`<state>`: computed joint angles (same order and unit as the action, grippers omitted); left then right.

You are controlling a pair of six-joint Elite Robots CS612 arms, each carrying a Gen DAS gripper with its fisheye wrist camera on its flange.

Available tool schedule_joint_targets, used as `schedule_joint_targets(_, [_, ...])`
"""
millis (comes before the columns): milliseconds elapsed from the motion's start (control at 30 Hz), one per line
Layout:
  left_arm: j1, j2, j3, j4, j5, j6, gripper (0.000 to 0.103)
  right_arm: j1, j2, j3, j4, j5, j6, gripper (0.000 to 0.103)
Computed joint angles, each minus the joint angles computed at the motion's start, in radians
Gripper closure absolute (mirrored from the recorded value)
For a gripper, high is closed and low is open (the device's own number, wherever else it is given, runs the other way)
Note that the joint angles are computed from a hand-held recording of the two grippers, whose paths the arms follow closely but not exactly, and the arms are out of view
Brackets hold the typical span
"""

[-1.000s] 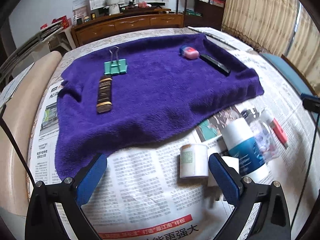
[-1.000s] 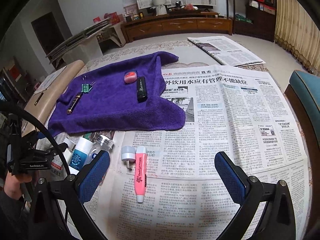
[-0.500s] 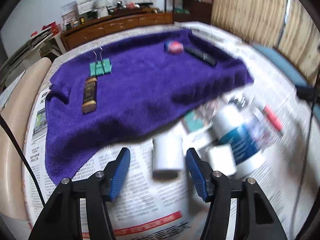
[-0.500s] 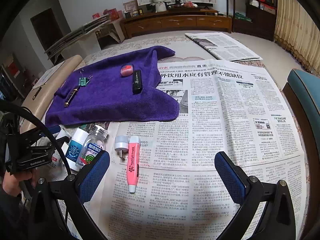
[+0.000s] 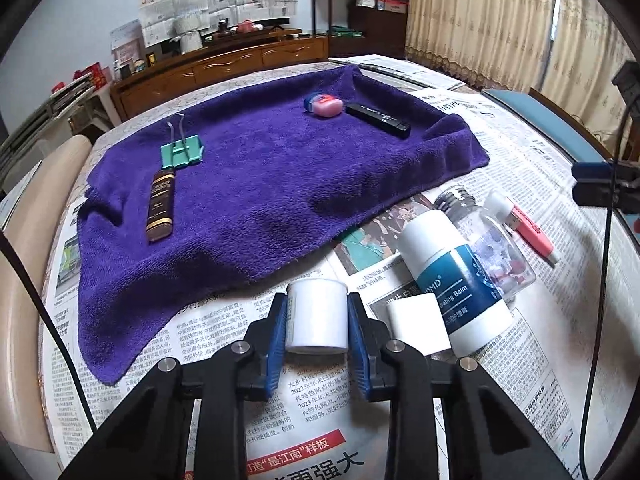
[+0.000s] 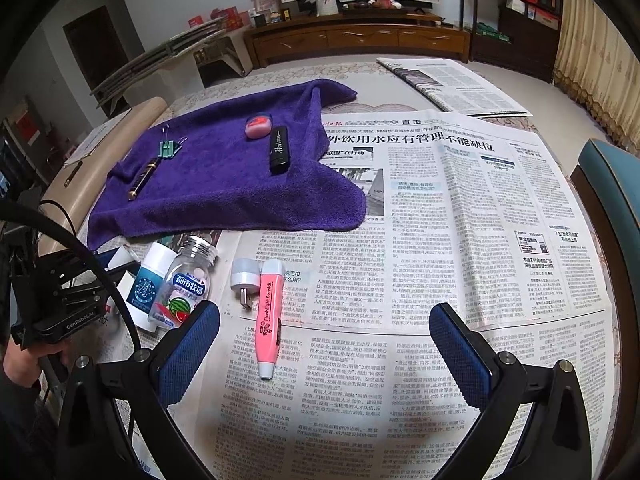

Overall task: Organize rigid objects
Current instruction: 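Grasp the white tape roll with the left tool while the right tool grasps the pink highlighter, then carry the tape roll and highlighter toward the towel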

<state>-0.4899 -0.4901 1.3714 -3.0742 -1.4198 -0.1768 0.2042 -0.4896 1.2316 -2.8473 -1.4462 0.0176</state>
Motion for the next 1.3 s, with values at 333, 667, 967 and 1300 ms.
schedule_joint_targets(333, [0.002,-0.006,0.009,-0.003,-0.005,-0.029,0.075,0.021,0.035,-0.034,0.048,-0.041,-0.074,0.005])
schedule_joint_targets(667, [0.009,-0.009,0.013,-0.002,-0.006,-0.054,0.075,0.039,0.065,-0.059,0.016,-0.059,-0.109,0.035])
schedule_joint_targets(967, [0.010,-0.015,0.018,-0.002,0.001,-0.062,0.075,0.053,0.063,-0.044,-0.032,-0.083,-0.153,0.086])
schedule_joint_targets(1300, [0.014,-0.031,0.043,-0.040,-0.003,-0.086,0.075,0.044,0.050,-0.025,-0.053,-0.057,-0.128,0.086])
